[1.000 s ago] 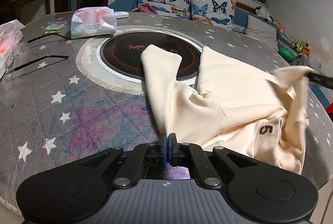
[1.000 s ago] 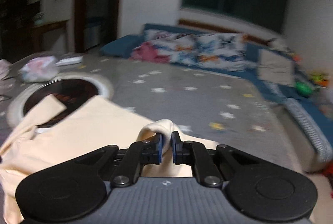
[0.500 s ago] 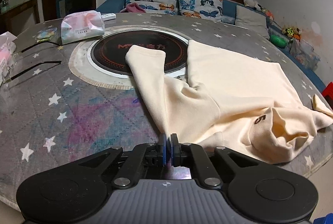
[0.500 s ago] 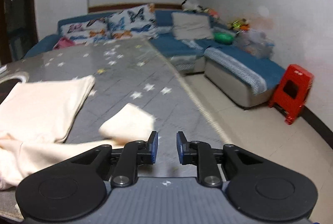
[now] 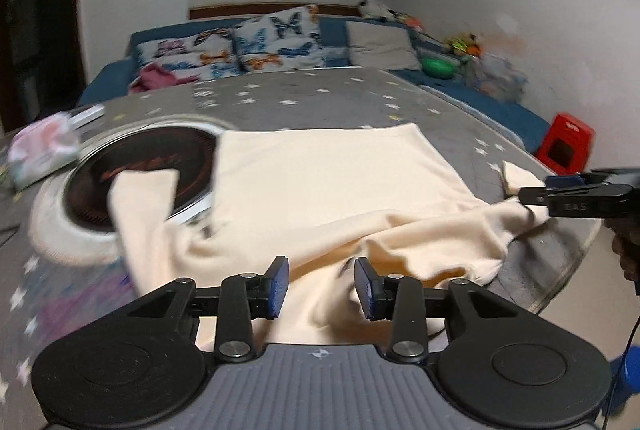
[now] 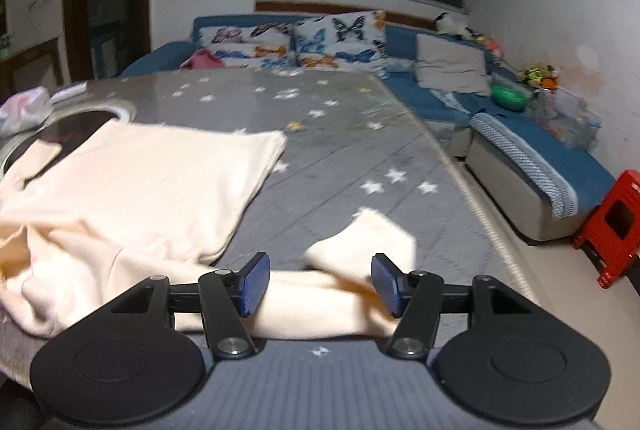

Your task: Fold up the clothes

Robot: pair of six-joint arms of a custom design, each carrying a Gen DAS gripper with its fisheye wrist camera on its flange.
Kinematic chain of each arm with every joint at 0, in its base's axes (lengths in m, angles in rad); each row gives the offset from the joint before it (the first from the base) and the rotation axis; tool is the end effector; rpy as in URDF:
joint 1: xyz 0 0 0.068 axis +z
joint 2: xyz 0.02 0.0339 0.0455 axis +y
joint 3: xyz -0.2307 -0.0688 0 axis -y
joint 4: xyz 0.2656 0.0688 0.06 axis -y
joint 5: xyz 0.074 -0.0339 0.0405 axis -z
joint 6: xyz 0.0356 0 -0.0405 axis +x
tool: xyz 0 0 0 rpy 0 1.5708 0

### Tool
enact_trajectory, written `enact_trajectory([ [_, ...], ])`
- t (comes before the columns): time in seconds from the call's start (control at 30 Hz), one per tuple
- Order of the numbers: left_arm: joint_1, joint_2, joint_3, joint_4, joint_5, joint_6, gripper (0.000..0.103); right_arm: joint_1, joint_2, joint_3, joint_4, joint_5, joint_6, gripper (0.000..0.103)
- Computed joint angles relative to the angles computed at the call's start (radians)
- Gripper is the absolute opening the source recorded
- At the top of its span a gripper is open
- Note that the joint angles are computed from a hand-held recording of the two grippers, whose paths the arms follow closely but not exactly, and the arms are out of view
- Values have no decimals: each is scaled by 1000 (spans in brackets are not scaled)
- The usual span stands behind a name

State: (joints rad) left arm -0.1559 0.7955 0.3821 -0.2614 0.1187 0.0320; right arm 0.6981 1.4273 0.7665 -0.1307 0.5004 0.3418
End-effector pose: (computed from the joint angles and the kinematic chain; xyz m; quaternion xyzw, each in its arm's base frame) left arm 0.2080 -0.0370 0.1582 0.1100 0.8934 -0.0801 0.4283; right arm 0.2465 0.1846 0.1513 -0.0663 0.8987 -0.0159 0.4332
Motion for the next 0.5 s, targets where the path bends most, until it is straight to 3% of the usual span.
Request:
enact_trajectory([
  [0.1,-52,105,21,67,-32,13,34,14,35,20,-8,39,-18,64],
  [0.13,-63,136,27,82,-42,16,23,11,44,25,-8,51,-26,66],
  [0.23,-74,162,26,89,-39,28,8,-15,54,21,-4,67,-42,67],
  [0.4,-70,82,-8,51,-1,53,3,-84,63,10,6,60,-59,72],
  [0.5,-35,-64,-43,-39,77,81,3,-110,23,-24,7,118,-30,72],
])
